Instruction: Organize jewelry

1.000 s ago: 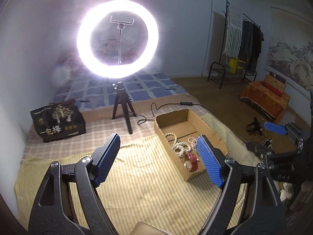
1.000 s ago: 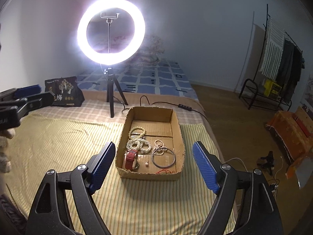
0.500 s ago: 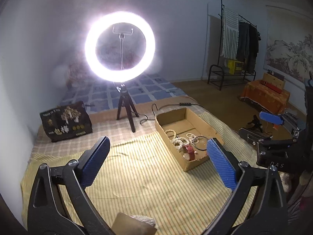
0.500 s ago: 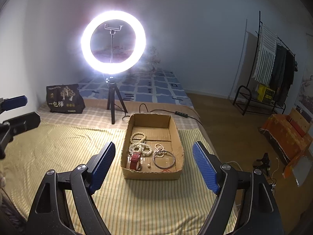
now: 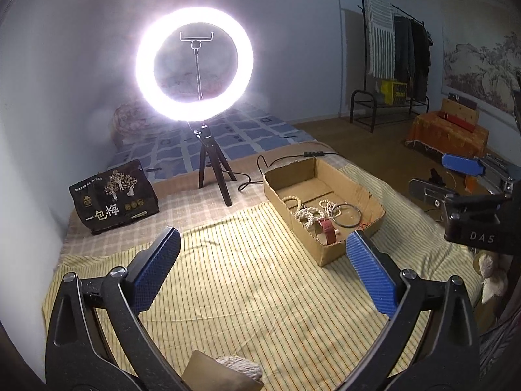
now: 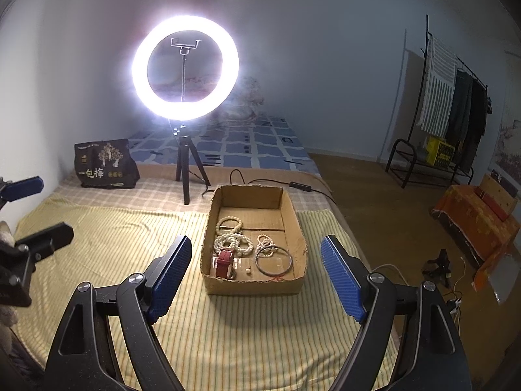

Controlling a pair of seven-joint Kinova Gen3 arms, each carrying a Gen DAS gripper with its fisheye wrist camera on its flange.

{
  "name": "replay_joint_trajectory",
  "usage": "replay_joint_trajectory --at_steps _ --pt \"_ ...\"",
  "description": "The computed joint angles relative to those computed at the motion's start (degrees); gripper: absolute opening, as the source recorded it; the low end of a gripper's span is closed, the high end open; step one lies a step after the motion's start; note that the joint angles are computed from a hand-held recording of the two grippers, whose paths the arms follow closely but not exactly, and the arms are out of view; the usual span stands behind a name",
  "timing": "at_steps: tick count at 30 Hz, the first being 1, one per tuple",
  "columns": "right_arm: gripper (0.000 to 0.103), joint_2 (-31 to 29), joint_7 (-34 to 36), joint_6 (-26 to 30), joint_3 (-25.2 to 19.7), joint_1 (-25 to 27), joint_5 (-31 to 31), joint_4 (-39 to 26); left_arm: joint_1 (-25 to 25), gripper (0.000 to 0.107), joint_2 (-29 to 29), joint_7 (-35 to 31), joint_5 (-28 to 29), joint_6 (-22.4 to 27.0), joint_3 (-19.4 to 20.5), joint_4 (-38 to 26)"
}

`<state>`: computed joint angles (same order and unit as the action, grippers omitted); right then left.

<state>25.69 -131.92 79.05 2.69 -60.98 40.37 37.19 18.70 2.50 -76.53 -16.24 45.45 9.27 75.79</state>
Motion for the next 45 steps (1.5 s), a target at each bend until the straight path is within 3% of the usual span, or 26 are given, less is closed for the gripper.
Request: replay_joint_trajectory --at_steps 45 --pt "0.081 0.79 0.93 0.46 0.01 0.83 -1.76 -0.08 -0.21 0.103 -0.02 -1.61 1.86 -0.38 0.00 0.01"
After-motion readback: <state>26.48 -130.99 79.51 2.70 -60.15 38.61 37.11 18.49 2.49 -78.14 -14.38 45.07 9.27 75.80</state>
